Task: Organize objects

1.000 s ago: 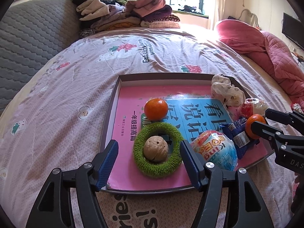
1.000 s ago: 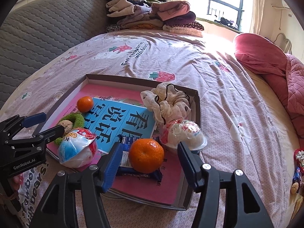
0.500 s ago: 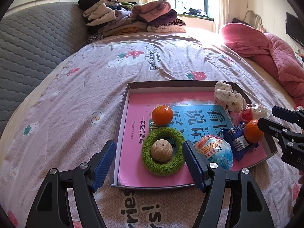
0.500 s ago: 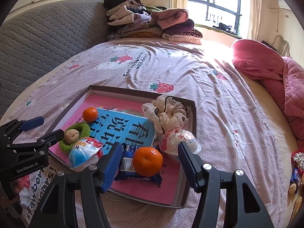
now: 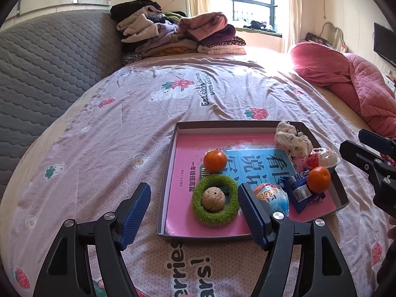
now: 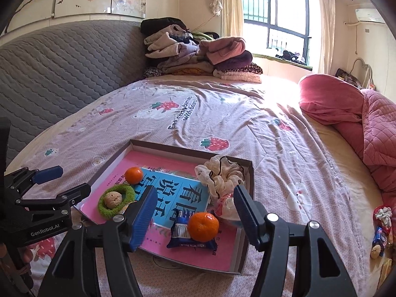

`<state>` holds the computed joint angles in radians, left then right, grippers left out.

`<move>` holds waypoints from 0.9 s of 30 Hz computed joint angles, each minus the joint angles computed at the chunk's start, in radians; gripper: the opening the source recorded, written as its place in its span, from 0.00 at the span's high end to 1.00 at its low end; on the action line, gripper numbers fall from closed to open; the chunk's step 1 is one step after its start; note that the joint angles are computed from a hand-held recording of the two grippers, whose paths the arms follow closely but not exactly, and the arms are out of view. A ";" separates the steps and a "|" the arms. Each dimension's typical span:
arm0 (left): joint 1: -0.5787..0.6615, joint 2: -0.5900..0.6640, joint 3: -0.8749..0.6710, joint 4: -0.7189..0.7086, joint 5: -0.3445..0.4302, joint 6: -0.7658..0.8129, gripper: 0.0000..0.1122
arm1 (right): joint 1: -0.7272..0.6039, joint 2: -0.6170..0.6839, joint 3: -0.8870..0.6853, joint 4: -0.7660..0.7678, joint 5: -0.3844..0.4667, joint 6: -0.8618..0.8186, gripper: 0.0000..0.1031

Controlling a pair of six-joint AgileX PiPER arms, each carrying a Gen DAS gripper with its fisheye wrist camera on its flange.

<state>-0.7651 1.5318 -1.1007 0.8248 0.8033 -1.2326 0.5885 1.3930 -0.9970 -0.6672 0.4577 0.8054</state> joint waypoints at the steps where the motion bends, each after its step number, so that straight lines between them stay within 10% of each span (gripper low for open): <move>1: -0.008 -0.005 -0.001 0.007 0.014 -0.009 0.34 | 0.010 -0.010 0.005 -0.030 0.007 0.033 0.38; 27: -0.268 -0.214 0.102 0.119 0.235 -0.191 0.34 | 0.220 -0.269 0.132 -0.231 0.158 0.345 0.35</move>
<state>-1.0335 1.3181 -0.9986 0.9438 1.0384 -1.4231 0.8087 1.1244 -0.8645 -0.8978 0.6161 1.1508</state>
